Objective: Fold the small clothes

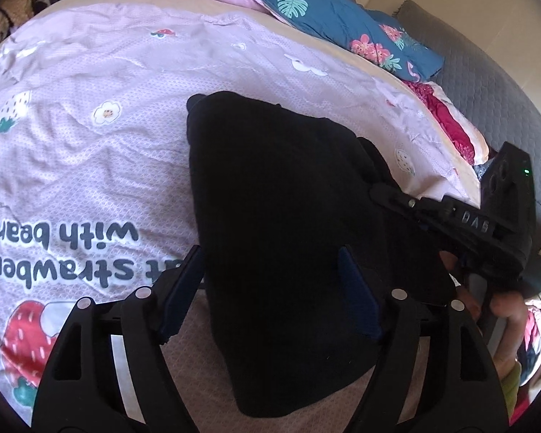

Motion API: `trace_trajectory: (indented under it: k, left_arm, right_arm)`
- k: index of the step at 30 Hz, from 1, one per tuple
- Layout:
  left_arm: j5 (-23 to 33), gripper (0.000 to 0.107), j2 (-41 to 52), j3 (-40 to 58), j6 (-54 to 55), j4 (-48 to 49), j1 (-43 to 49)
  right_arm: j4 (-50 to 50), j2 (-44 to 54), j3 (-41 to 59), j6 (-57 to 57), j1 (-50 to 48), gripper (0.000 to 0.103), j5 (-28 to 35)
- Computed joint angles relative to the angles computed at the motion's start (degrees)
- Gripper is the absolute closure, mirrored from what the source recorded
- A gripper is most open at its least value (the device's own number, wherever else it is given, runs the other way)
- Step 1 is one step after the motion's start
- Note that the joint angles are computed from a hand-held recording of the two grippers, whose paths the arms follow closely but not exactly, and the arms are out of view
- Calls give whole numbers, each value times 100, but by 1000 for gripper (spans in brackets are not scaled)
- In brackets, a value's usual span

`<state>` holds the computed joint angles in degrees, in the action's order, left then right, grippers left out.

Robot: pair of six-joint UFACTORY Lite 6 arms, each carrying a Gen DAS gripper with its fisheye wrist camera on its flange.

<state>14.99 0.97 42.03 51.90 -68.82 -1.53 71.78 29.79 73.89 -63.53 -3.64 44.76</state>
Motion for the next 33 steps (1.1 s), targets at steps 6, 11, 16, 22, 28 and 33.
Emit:
trace_trajectory:
  k: [6, 11, 16, 22, 28, 33]
  left_arm:
    - [-22, 33, 3, 60, -140, 157, 7]
    - [-29, 25, -92, 21, -61, 116, -7]
    - [-64, 23, -95, -6, -54, 94, -110]
    - [-178, 23, 106, 65, -437, 580, -301]
    - [-126, 23, 208, 66, -167, 382, -270]
    - [-3, 20, 254, -6, 374, -115, -171]
  right_arm:
    - [621, -612, -414, -849, 234, 88, -448]
    - [637, -958, -495, -955, 217, 89, -596]
    - [748, -1251, -770, -1263, 85, 89, -827]
    - [751, -876, -755, -1218, -92, 89, -1010]
    - [713, -753, -796, -1167, -61, 89, -1179]
    - [528, -753, -809, -938, -45, 89, -1364]
